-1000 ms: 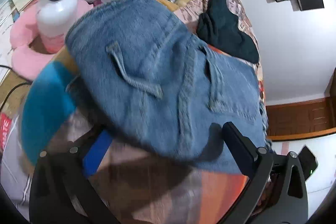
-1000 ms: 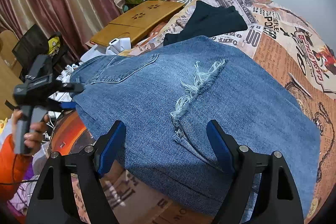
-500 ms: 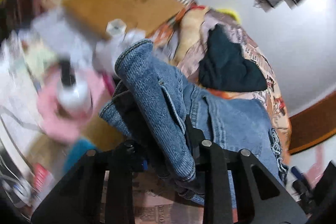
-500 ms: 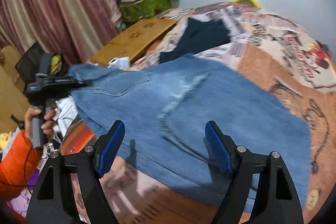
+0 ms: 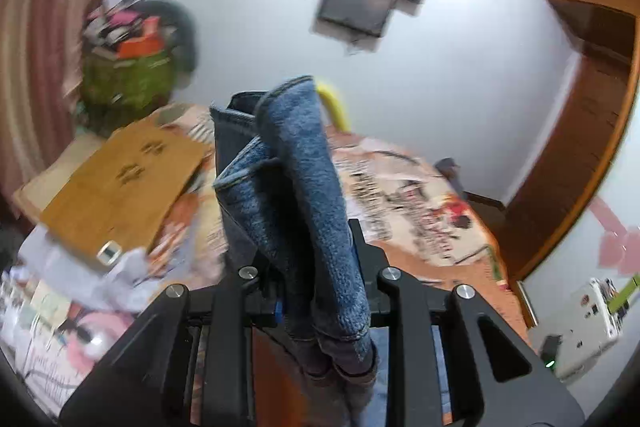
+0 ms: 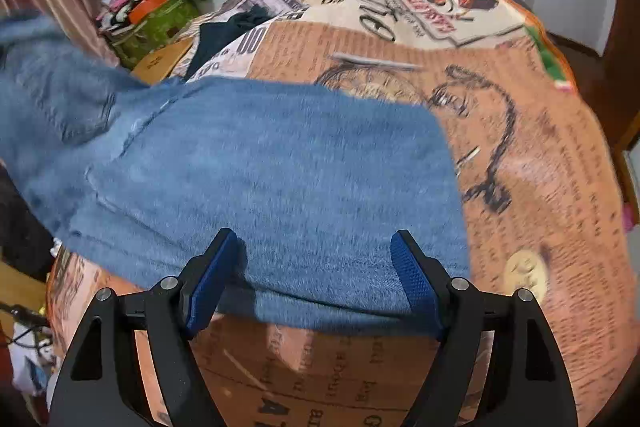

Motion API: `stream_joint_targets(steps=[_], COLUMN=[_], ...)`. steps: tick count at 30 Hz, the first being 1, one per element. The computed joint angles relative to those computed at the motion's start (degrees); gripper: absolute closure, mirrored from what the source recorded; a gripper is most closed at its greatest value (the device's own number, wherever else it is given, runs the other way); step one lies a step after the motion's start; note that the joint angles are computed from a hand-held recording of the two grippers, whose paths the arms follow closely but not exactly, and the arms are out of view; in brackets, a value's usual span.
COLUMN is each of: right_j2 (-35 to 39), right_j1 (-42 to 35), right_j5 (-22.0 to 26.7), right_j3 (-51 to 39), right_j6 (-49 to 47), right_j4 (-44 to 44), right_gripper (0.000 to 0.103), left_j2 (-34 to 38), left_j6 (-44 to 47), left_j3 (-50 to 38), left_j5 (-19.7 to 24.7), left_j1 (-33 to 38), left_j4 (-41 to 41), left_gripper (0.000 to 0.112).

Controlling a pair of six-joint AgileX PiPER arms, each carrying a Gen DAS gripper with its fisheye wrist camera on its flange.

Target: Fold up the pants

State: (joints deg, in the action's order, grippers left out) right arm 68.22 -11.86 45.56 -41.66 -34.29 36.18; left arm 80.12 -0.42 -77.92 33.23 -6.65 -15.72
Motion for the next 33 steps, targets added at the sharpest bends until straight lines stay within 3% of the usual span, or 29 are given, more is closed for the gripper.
stream_joint_targets(steps=[4, 9, 18, 24, 27, 28, 29, 33], right_j2=[0.2, 1.8, 2.1, 1.1, 0.6, 0.2, -0.5, -1.6], right_j1=[-2.1, -6.4, -8.1, -10.3, -10.8, -11.4, -12.3, -15.5], right_j5=[1.9, 4.6, 6.1, 8.6, 8.9, 9.4, 10.2, 13.1], right_j3=[0.4, 1.3, 1.7, 1.9, 2.1, 2.3, 2.6, 2.9], right_j6=[-4.1, -11.2, -13.6, -14.6, -14.5, -14.7, -14.9, -15.6], right_j4=[3.3, 8.6, 11.1, 11.9, 12.5, 12.6, 12.7, 11.8], right_gripper=[0.027, 0.027, 0.026, 0.026, 0.026, 0.026, 0.026, 0.027], left_j2=[5.3, 12.7, 27.0, 33.3, 37.1, 37.6, 37.5, 31.9], left_j6=[-10.5, -16.4, -13.8, -11.7, -11.2, -10.0, -10.0, -11.5], left_j3=[-9.0, -17.0, -29.5, -36.5, -43.0, -43.6, -43.7, -36.3], left_j5=[1.8, 4.2, 10.4, 18.5, 25.4, 26.2, 26.1, 18.8], left_j1=[-11.1, -20.7, -29.4, -32.5, -33.0, -32.4, -32.6, -33.9], left_j4=[10.7, 17.7, 11.9, 10.5, 7.7, 5.8, 5.4, 10.9], left_gripper=[0.088, 0.088, 0.088, 0.085, 0.074, 0.064, 0.051, 0.032])
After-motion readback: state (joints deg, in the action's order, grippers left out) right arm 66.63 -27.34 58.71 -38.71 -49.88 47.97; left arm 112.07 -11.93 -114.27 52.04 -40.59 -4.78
